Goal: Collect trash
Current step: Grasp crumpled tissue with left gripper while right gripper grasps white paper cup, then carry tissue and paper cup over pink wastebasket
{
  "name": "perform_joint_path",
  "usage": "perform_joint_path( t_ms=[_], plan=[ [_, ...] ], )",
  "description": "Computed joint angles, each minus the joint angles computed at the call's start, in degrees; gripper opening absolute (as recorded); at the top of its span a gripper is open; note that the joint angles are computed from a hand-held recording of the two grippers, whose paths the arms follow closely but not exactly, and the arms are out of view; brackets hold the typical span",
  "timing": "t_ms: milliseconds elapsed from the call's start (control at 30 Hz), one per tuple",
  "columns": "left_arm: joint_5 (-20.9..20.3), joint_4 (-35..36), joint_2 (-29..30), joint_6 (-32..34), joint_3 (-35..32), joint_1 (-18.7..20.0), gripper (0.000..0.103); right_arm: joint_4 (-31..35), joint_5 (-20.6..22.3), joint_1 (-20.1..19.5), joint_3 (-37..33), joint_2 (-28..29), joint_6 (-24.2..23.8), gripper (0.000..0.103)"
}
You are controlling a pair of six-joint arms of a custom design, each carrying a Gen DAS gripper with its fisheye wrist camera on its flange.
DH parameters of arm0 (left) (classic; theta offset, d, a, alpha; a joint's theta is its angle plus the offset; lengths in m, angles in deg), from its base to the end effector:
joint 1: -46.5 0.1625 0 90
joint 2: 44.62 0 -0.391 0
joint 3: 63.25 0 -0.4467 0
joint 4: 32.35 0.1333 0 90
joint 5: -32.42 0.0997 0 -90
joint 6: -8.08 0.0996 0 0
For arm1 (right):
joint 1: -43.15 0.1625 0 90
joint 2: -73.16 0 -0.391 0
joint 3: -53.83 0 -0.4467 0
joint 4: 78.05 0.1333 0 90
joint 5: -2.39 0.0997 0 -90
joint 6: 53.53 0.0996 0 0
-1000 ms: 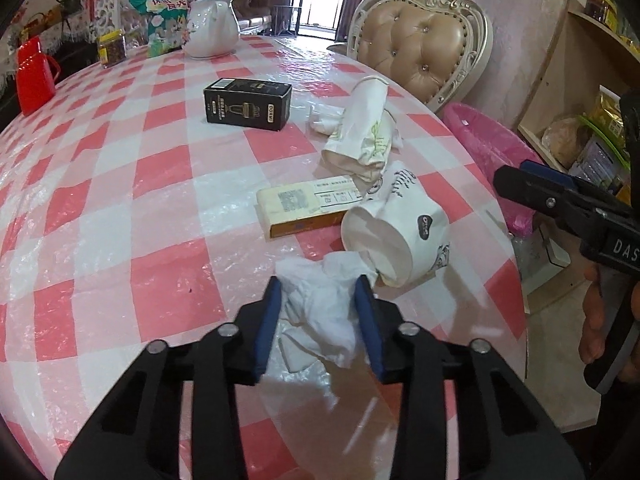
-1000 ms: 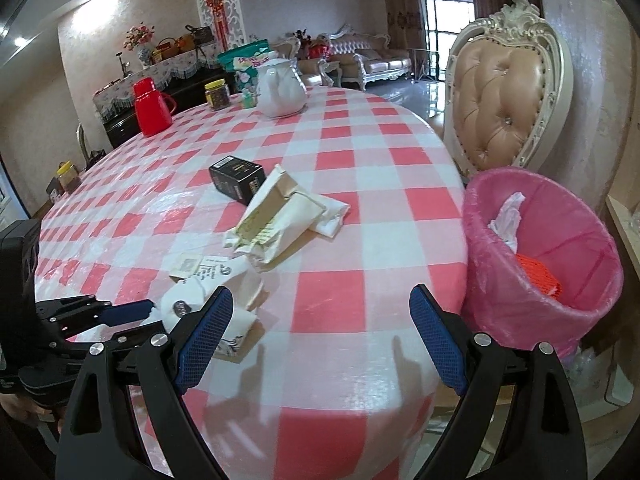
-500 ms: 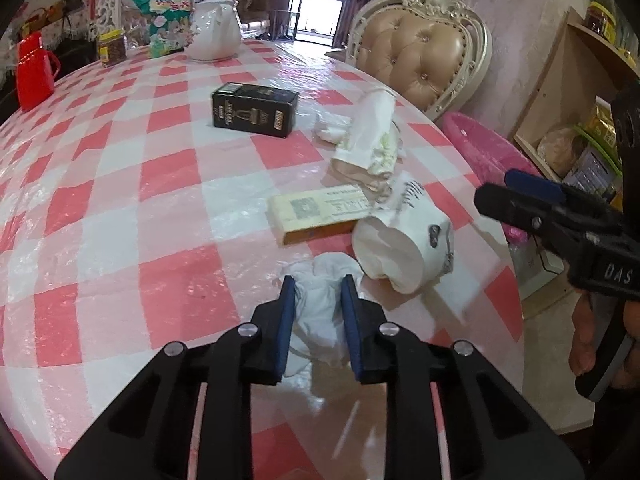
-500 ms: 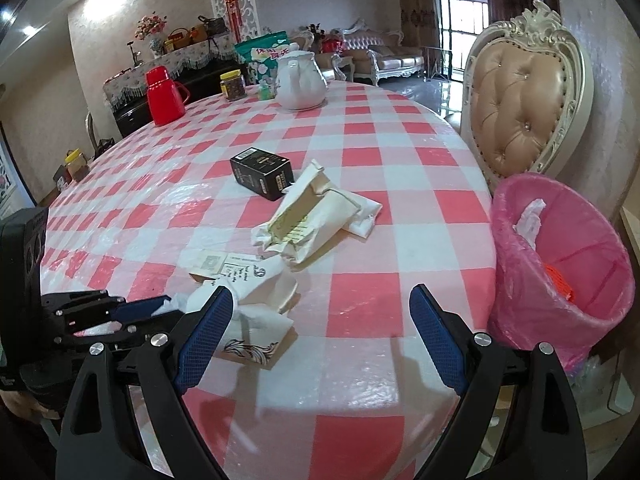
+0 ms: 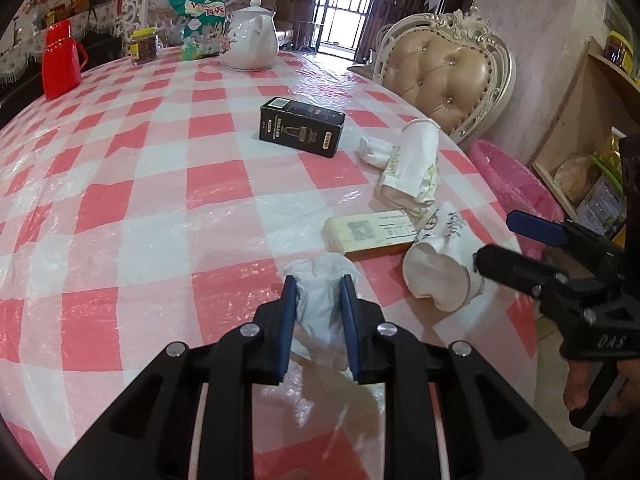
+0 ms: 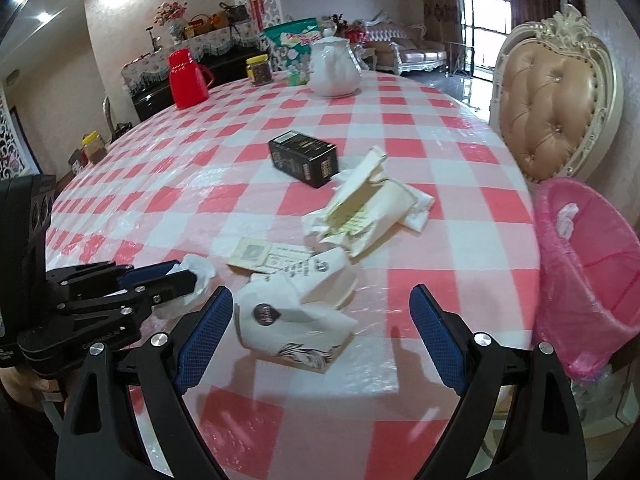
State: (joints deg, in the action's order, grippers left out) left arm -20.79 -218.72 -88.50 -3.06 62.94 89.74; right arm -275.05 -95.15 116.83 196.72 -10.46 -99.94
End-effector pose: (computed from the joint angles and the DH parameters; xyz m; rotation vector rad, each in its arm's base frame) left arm -0.2012 -0.4541 -0.0623 0.6958 2.5154 -0.7011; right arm -0.0003 -0.4290 0.1745 0.5716 -2.4039 0.8483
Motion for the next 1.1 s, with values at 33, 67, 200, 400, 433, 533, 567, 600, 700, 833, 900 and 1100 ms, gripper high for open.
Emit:
perform_joint_path(
  t_ms=[33, 67, 200, 400, 433, 533, 567, 600, 700, 833, 900, 1100],
  plan=[
    [0.81, 0.2, 0.05, 0.02, -0.04, -0.15, 0.024, -0.19, -0.49, 0.24, -0.13, 0.66, -0.11, 0.085],
    [1.11, 0.33, 0.11, 0.26, -0.09, -0.21, 0.027, -0.25, -0.86, 0.38, -0.2, 0.96, -0.13, 0.085],
    [2.74, -0.34, 0.01, 0.08, 0.21, -0.48, 0.053, -0.49, -2.59, 0.84, -0.85, 2.67, 0.23, 0.085],
    [2.85, 0.27, -0.37, -0.65, 0.21, 0.09, 0.053, -0.81, -4.15, 0.97, -1.8, 4.48, 0.07, 0.085],
    [2.63, 0.36, -0.33, -0.51, 0.15, 0.13, 0.053, -1.12, -4.58, 1.07, -2.07, 5.05, -0.1, 0.085],
    [2.35, 0.78, -0.23, -0.57, 0.0, 0.31, 0.053, -0.43, -5.25, 1.07, -2.77, 5.88, 0.07, 0.073],
    [2.25, 0.76, -0.17, -0.62, -0.04, 0.39, 0.053, 0.44, -5.18, 0.92, -2.91, 5.72, 0.18, 0.065],
    [2.04, 0.83, -0.22, -0.66, -0.07, 0.52, 0.053, 1.34, -5.15, 0.75, -3.01, 5.52, 0.29, 0.065],
    [1.77, 1.05, -0.07, -0.68, -0.21, 0.57, 0.053, 1.69, -4.95, 0.41, -2.86, 5.09, 0.14, 0.065],
    [1.0, 1.39, 0.19, -0.5, -0.5, 0.72, 0.053, 1.57, -4.42, 0.11, -2.3, 4.02, -0.21, 0.065],
    [0.77, 1.68, 0.36, -0.36, -0.65, 0.72, 0.053, 1.49, -4.11, -0.12, -1.91, 3.38, -0.38, 0.064],
    [0.1, 2.76, 1.03, 0.39, -1.1, 0.38, 0.052, 1.77, -3.07, -1.06, -1.27, 1.58, -0.25, 0.064]
  ],
)
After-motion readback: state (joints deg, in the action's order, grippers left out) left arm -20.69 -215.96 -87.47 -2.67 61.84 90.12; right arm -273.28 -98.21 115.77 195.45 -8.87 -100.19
